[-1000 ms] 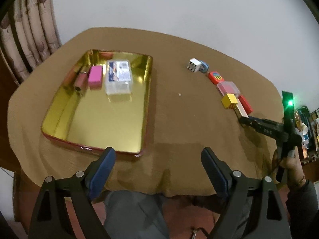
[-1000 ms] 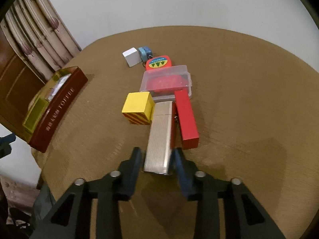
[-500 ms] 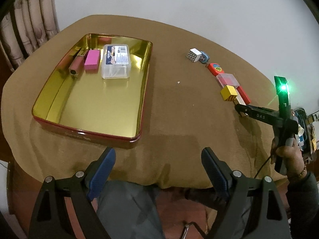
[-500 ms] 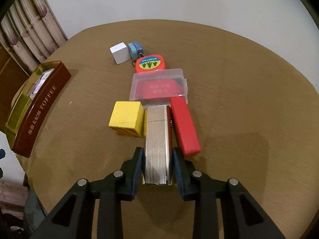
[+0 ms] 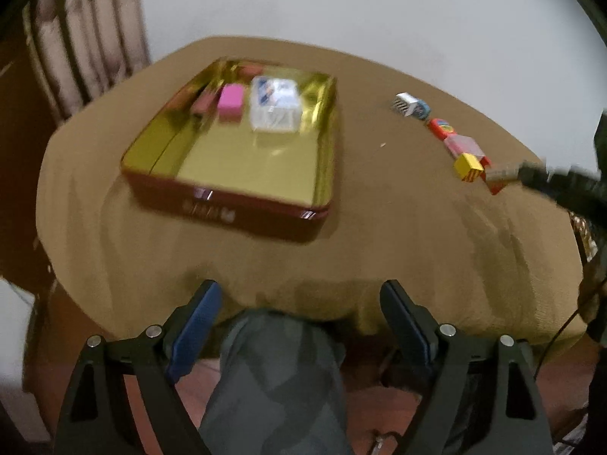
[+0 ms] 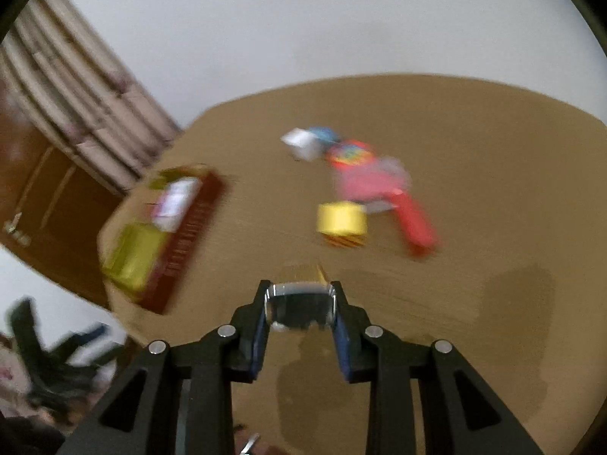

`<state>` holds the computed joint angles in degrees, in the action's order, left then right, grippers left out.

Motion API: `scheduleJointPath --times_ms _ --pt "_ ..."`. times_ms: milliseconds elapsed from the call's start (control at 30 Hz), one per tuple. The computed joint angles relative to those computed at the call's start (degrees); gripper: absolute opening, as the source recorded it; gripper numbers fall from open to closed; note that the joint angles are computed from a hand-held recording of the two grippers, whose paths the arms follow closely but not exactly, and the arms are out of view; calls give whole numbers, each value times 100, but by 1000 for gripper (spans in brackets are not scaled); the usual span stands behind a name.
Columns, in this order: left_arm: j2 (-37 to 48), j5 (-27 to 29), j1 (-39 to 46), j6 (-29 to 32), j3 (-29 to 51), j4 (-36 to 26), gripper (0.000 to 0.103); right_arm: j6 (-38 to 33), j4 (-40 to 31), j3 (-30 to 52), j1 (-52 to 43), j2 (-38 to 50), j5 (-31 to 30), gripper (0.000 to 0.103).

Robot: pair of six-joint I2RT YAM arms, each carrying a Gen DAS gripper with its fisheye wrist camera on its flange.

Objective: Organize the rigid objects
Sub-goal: 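Carry the gold bar with the right gripper into the tin and release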

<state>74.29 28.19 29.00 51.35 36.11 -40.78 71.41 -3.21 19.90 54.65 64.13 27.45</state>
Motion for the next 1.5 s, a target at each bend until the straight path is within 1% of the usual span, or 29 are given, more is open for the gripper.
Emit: scheduleJointPath --times_ms 67,133,233,300,367,400,433,500,533,567,600,667,733,767,800,867,933,1000,1033,1100,1133,1167,1233,1300,1367,1400,1433,1467,1500 --pt "204 50 256 187 73 -43 79 -512 275 548 -176 403 -243 29" --pt "327 105 514 381 103 1 79 -1072 679 1285 -414 1118 -594 29" --pt "602 160 789 645 315 -109 79 -1583 1053 2313 -759 2075 -1189 29" --pt "816 258 969 718 524 -192 80 -1812 1009 3038 -932 2661 -1472 29" --pt "967 326 1113 737 722 -250 80 -2029 867 3993 -1105 3445 -1807 29" --pt "1044 369 1171 770 806 -306 80 -2110 726 4375 -1141 3746 -1907 29" --pt "1130 405 1193 759 877 -314 80 -2271 409 5022 -1180 4239 -1999 29" --pt "1279 403 1240 698 999 -299 80 -2414 -17 5898 -1246 4921 -2194 29" --pt "1347 398 1237 690 1046 -321 80 -2417 -86 6064 -1255 5079 -2261 29" --pt "1424 386 1239 675 1106 -349 80 -2425 -272 6519 -1307 5452 -2387 29" --pt "1481 356 1242 656 1133 -330 80 -2426 -327 6685 -1330 5600 -2449 29" --pt "1595 321 1237 660 1215 -387 80 -2408 -597 7330 -1398 6072 -2668 29" --pt "1681 315 1233 658 1292 -456 80 -2448 -729 7672 -1454 6371 -2814 29" --pt "1691 305 1232 667 1283 -439 80 -2401 -760 7815 -1493 6498 -2991 30" --pt "1704 270 1213 681 1270 -421 80 -2346 -679 7765 -1500 6498 -3076 30" --pt "1720 152 1100 611 1217 -362 81 -2327 -741 8079 -1517 6744 -2982 30" --pt "1789 83 1074 609 1227 -375 81 -2383 -799 8120 -1522 6777 -2966 32" --pt "1851 78 1083 616 1287 -425 81 -2510 -1180 8264 -1430 6768 -2454 39" --pt "1866 87 1088 609 1303 -437 81 -2564 -1274 8300 -1396 6755 -2335 40" --pt "1887 94 1091 581 1317 -461 81 -2664 -1282 8037 -1324 6534 -2066 40" --pt "1878 85 1081 572 1301 -446 81 -2712 -1113 7686 -1283 6293 -1973 40" --pt "1867 65 1090 600 1283 -418 81 -2735 -857 7372 -1273 6104 -2005 40" --pt "1781 70 1068 566 1171 -291 81 -2729 -33 6494 -1257 5604 -1976 40" --pt "1634 97 1045 566 997 -129 81 -2566 857 5219 -1142 4843 -1551 40" --pt "1464 145 1060 665 870 -104 81 -2272 1578 3863 -980 4042 -930 40" --pt "1395 157 1062 710 823 -106 81 -1997 1633 3204 -842 3606 -376 40" --pt "1323 166 1054 757 773 -111 81 -1828 1634 2736 -791 3292 -93 40" --pt "1205 186 1033 847 705 -161 81 -1464 1418 2168 -654 2894 411 40" --pt "1121 197 1011 908 652 -198 81 -1051 1030 1686 -523 2547 833 40"
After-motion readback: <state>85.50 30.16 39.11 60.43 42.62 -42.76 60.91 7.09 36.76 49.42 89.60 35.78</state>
